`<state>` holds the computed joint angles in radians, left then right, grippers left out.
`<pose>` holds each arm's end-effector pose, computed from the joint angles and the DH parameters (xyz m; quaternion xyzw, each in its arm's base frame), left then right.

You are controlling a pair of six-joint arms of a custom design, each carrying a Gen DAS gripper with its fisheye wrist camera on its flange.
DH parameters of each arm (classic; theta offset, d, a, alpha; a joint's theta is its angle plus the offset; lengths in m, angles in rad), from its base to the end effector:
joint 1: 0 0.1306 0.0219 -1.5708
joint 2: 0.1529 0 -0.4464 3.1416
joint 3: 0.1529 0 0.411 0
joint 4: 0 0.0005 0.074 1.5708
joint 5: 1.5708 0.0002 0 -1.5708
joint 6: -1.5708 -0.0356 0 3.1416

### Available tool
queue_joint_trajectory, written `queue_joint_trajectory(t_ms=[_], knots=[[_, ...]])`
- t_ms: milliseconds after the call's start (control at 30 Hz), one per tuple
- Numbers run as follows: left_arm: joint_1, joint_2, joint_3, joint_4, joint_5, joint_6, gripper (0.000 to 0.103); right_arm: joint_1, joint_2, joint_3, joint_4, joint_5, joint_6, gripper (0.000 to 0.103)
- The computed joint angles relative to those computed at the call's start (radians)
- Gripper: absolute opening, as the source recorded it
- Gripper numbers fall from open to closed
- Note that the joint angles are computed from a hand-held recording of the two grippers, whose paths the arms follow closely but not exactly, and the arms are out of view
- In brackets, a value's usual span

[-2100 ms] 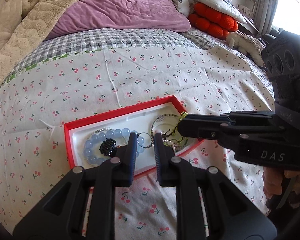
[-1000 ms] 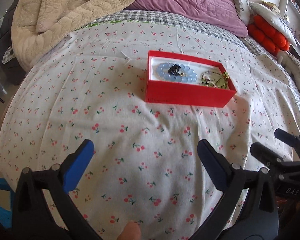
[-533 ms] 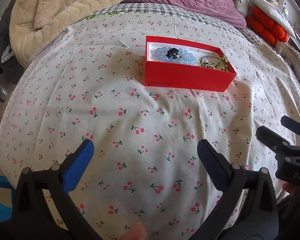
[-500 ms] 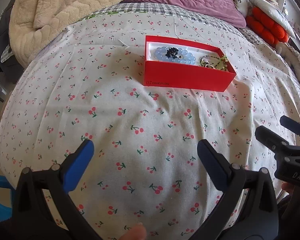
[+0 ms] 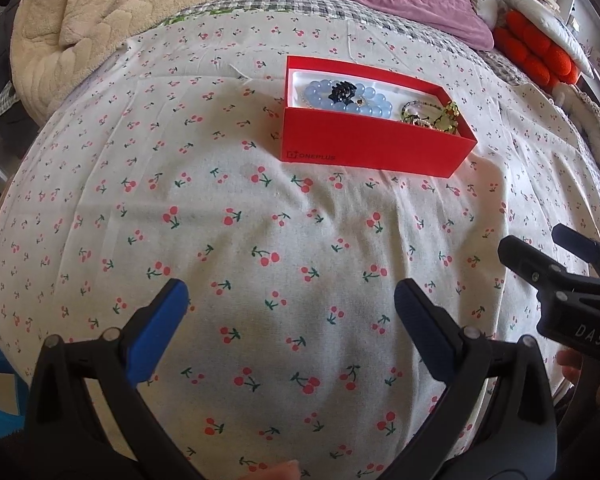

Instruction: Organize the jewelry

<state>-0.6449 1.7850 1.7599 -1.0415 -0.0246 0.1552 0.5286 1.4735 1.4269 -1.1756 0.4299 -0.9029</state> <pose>0.5163 -0.3879 0.4409 0.2318 0.9402 -0.0862 0.2344 0.4338 0.2356 0.4571 0.2154 0.9385 -0.0473 0.2657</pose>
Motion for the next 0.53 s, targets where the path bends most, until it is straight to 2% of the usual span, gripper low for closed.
queue_joint_trajectory(t_ms=[533], knots=[[0.006,0.009,0.009,-0.022,0.016,-0.014,0.102,0.003,0.006,0.001,-0.017,0.009,-0.006,0.103]])
